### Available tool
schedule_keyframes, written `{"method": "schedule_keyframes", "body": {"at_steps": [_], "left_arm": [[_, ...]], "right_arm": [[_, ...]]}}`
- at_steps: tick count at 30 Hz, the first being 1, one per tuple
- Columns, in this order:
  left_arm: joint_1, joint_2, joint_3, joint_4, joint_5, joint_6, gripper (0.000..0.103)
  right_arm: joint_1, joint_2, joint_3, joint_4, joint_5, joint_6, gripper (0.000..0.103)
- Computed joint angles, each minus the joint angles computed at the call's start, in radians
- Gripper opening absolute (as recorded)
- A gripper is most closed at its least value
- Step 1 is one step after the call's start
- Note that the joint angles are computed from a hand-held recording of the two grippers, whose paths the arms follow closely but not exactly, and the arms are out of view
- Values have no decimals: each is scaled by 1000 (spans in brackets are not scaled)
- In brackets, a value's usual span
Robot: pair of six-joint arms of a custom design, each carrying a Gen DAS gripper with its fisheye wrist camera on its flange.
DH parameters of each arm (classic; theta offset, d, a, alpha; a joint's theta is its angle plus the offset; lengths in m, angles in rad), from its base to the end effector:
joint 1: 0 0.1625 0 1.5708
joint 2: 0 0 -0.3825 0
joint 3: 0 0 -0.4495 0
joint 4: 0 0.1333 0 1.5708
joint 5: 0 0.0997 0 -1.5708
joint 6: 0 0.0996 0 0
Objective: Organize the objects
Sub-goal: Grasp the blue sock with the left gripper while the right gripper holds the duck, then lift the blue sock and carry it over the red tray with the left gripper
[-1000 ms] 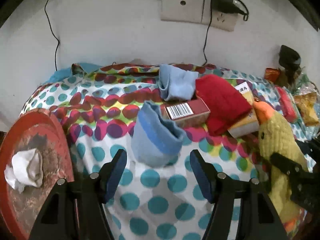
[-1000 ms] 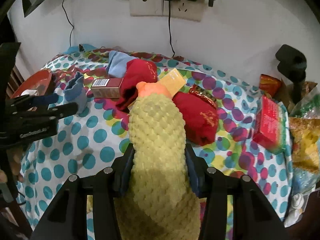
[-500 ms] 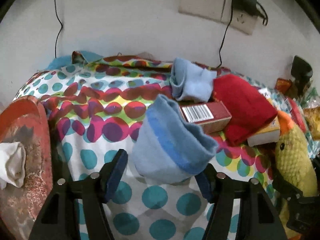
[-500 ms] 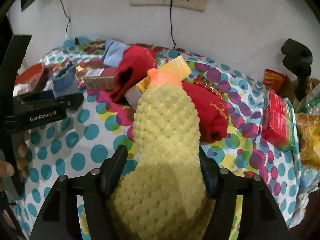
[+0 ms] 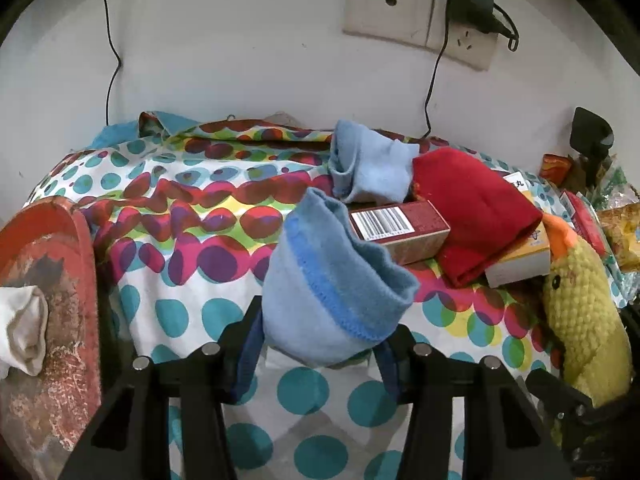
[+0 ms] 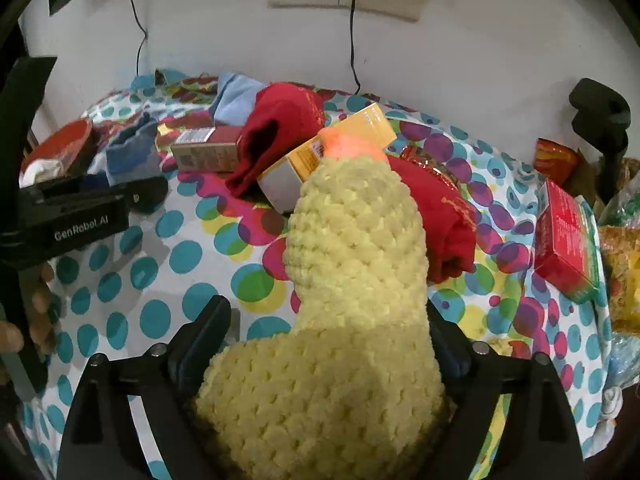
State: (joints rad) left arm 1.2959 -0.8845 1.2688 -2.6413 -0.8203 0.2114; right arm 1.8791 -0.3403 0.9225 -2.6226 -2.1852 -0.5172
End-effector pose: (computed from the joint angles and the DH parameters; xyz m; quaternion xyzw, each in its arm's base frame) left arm -0.0187 -0.8076 0.2967 0.0913 0.8801 -0.3238 0.3350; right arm 0.3338 -0.7981 0.0155 0.3074 -0.8774 0.1899 0.3156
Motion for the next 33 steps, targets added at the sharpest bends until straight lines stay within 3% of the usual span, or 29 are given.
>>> {"method": "schedule_keyframes", "body": {"at_steps": [5,9,11,13,20,33], "left_arm": [[1,-3,0,6,-7,-6,51],[-12,15,-6,-1,51,19,51],[-16,20,-5,-13,69,34,51],[-23,21,6,-56,90,60,51],[-41,-2,80,-254,47,220,45],[-30,-51,119,-234,-62,180,38]], "right_arm": [[9,19,-12,-21,-48,-34,89],[9,14,0,-47,-41,-41,89],[5,-1,43,-151,-10,-61,74],[0,-17,74,-208,23,-63,69],[-16,-47,112,-263,82,-18,63],[-5,-31,107,-299,39,-50,64]]}}
